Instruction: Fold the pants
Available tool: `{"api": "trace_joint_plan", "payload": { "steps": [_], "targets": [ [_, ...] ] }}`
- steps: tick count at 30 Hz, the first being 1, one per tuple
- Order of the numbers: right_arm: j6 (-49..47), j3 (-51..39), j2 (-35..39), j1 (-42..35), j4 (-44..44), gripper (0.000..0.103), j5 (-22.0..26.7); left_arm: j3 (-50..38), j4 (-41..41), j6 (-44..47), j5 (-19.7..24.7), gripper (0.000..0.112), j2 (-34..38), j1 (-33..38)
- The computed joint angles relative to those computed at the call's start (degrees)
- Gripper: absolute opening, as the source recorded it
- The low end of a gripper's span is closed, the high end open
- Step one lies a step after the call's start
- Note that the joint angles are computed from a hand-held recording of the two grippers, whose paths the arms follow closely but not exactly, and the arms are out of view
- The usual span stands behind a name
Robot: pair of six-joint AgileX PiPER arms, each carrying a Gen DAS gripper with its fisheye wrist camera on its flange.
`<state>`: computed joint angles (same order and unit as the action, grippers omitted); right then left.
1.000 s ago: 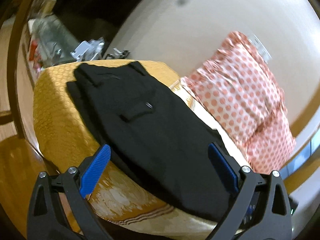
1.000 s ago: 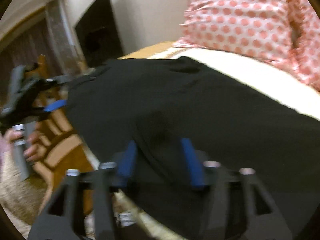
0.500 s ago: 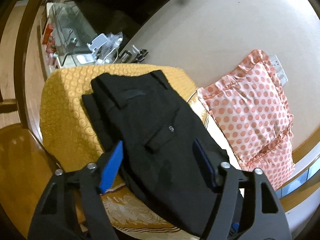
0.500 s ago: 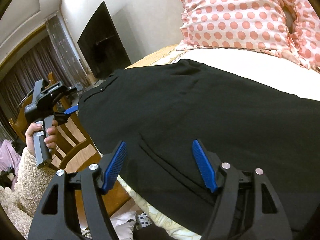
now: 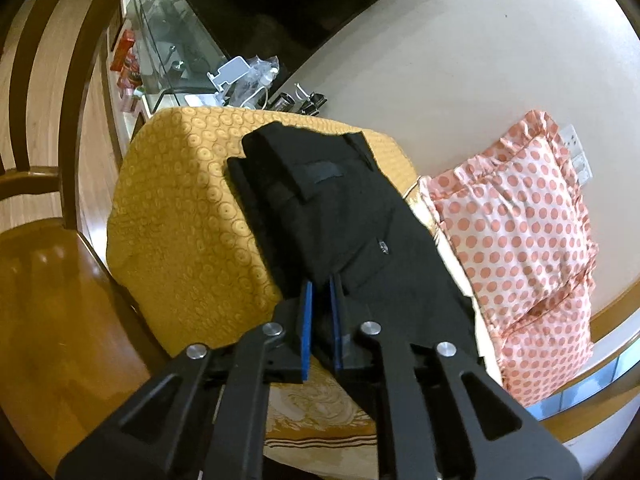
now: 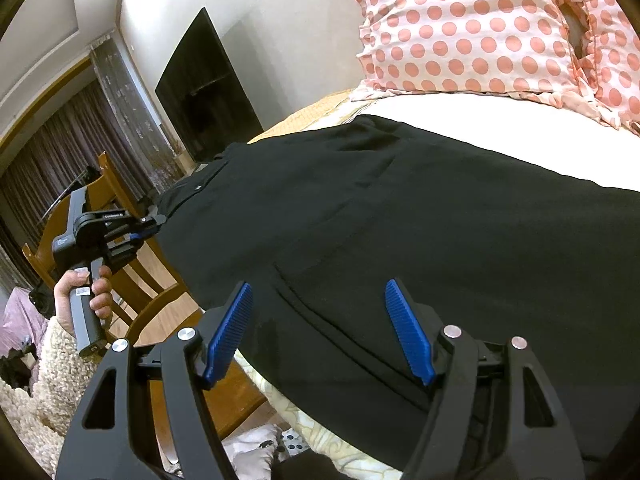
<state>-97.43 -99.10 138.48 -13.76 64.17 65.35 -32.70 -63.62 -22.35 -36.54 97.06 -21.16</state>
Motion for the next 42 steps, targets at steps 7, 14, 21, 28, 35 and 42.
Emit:
{"api": "trace_joint_plan", "payload": {
  "steps": [7, 14, 21, 28, 35, 42],
  "targets": [
    [0.3, -0.5, 0.4, -0.5, 0.3, 0.071, 0.5, -0.3, -2.4, 1.9, 1.5, 0.044, -1.2, 3.3],
    [0.8, -0.8, 0.7, -0.6, 0.3, 0.071, 0.5, 0.4, 5.7, -6.7, 2.0, 0.058, -0.2, 3.6],
    [0.9, -0.8, 0.8, -0.7, 0.3, 0.071, 0.6, -0.4, 11.5, -12.5, 2.5, 0.066, 1.3, 2.4],
    [1.2, -1.1, 0.9, -0.8, 0.4, 0.072, 0.4, -3.3, 4.8, -6.8, 4.2, 0.069, 1.2, 0.3],
    [1.5, -1.4, 1.2, -0.9, 0.5, 0.072, 0.6, -7.5, 6.5, -1.5, 5.9, 0.071, 0.9, 0.1],
    [2.0, -2.4, 1.7, -1.4, 0.6, 0.072, 1.2, -3.1, 10.7, -11.8, 2.8, 0.07, 1.0, 1.9]
  ]
}}
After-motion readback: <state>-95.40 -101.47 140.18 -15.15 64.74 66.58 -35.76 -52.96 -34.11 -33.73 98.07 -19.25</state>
